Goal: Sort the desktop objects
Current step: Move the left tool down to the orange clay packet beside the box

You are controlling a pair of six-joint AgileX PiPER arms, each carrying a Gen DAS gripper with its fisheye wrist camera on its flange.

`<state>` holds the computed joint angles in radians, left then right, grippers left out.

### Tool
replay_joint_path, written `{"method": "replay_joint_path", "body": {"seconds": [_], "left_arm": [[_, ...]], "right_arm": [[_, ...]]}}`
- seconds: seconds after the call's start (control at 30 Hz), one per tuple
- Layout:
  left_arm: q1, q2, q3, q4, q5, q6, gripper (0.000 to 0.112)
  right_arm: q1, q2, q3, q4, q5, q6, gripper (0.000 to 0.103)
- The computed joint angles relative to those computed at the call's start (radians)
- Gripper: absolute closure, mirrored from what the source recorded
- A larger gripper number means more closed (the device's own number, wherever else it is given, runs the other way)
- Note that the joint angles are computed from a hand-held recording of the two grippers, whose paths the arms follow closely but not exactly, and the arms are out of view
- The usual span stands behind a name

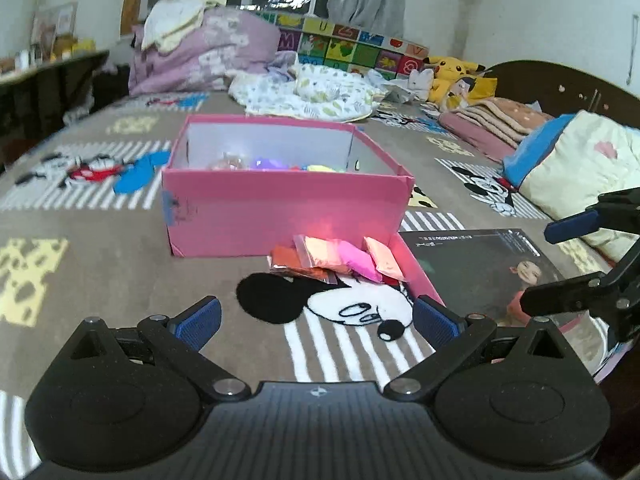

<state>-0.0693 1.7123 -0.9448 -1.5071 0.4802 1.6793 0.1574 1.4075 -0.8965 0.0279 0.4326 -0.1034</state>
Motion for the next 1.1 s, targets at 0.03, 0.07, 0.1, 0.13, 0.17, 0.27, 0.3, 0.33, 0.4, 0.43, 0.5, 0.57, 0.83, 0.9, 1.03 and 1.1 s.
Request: {"method": "replay_joint_path", "body": {"seconds": [0.03,0.07,0.1,0.13,0.17,0.27,0.3,0.33,0.4,0.43,0.5,0.57,0.83,0.9,1.03,1.1], "left_arm": [[0.002,0.015,-0.010,-0.016,0.011,0.026,0.010],[0.005,0.030,-0.020,-0.031,0.021,0.051,0.010],[0.007,0.045,-0.031,-0.045,0.032,0.074,0.010],[0.006,0.063,-0.046,-0.051,0.039,0.088,0.010],[0.000,0.087,-0.069,-0.045,0.035,0.087,0.010],[-0.016,0.158,-0.144,-0.014,0.026,0.069,0.010],[-0.021,0.182,-0.170,-0.001,0.023,0.061,0.010],[-0.026,0.206,-0.197,0.013,0.020,0.047,0.010],[-0.033,0.253,-0.244,0.019,0.015,0.032,0.010],[-0.034,0.274,-0.264,0.016,0.016,0.030,0.010],[-0.025,0.312,-0.293,-0.004,0.039,0.023,0.010],[-0.015,0.347,-0.321,-0.022,0.063,0.004,0.010],[0.018,0.475,-0.485,0.066,0.128,-0.251,0.044],[0.024,0.500,-0.516,0.084,0.137,-0.298,0.050],[0.036,0.550,-0.579,0.133,0.165,-0.409,0.061],[0.040,0.577,-0.607,0.149,0.176,-0.459,0.067]], "right_arm": [[-0.026,0.021,-0.021,0.075,0.004,-0.092,0.001],[-0.051,0.043,-0.043,0.138,0.013,-0.171,0.001],[-0.067,0.065,-0.066,0.166,0.025,-0.211,0.001],[-0.081,0.093,-0.096,0.175,0.046,-0.239,0.001],[-0.088,0.119,-0.122,0.173,0.064,-0.258,0.001],[-0.100,0.176,-0.165,0.165,0.065,-0.315,0.001],[-0.105,0.188,-0.170,0.178,0.056,-0.349,0.001],[-0.109,0.199,-0.174,0.194,0.044,-0.385,0.001],[-0.110,0.218,-0.181,0.206,0.022,-0.428,0.001],[-0.110,0.228,-0.185,0.212,0.011,-0.448,0.001],[-0.111,0.247,-0.195,0.217,-0.007,-0.470,0.001],[-0.116,0.274,-0.215,0.238,-0.010,-0.505,0.001],[-0.086,0.392,-0.292,0.111,-0.068,-0.452,0.002],[-0.076,0.412,-0.299,0.093,-0.086,-0.462,0.002],[-0.041,0.433,-0.288,0.008,-0.153,-0.460,0.002],[-0.030,0.450,-0.296,-0.018,-0.161,-0.450,0.003]]}}
